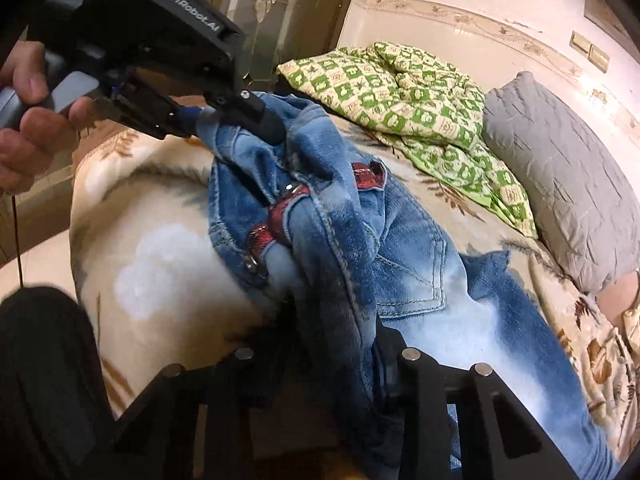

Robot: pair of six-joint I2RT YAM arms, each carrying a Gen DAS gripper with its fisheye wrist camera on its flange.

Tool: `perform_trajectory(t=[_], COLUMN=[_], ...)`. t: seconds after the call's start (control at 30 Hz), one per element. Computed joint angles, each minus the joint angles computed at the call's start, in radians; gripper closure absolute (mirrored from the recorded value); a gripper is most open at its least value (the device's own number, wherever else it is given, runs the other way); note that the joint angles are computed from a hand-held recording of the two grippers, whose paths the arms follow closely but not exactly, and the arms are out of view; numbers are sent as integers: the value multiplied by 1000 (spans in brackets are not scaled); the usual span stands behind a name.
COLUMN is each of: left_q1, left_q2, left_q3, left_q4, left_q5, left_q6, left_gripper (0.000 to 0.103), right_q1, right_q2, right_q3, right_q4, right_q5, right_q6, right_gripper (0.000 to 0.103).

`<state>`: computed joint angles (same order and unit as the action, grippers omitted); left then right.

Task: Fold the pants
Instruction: 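Release the folded jeans and reposition both grippers over the leg ends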

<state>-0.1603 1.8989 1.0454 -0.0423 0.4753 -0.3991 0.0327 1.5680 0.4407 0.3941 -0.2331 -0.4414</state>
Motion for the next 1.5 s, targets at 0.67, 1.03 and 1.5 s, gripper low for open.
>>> perform_trajectory(t=[0.67, 1.03, 1.5], left_q1=[-178, -593, -799], left_q2=[-219, 15, 336], left_q3=[-154, 151, 682], left_q4=[60, -39, -315], left_q5=[-433, -579, -432], left_q6=[109, 180, 432], left_gripper=[4, 4, 4], right_q1=[-165, -935, -1349], right_q2=[-201, -133, 383], right_q3=[0, 253, 753], right_q4=[-259, -709, -1157], right_q5=[9, -256, -453], right_q6=[11, -259, -483], right_gripper=[14, 13, 13])
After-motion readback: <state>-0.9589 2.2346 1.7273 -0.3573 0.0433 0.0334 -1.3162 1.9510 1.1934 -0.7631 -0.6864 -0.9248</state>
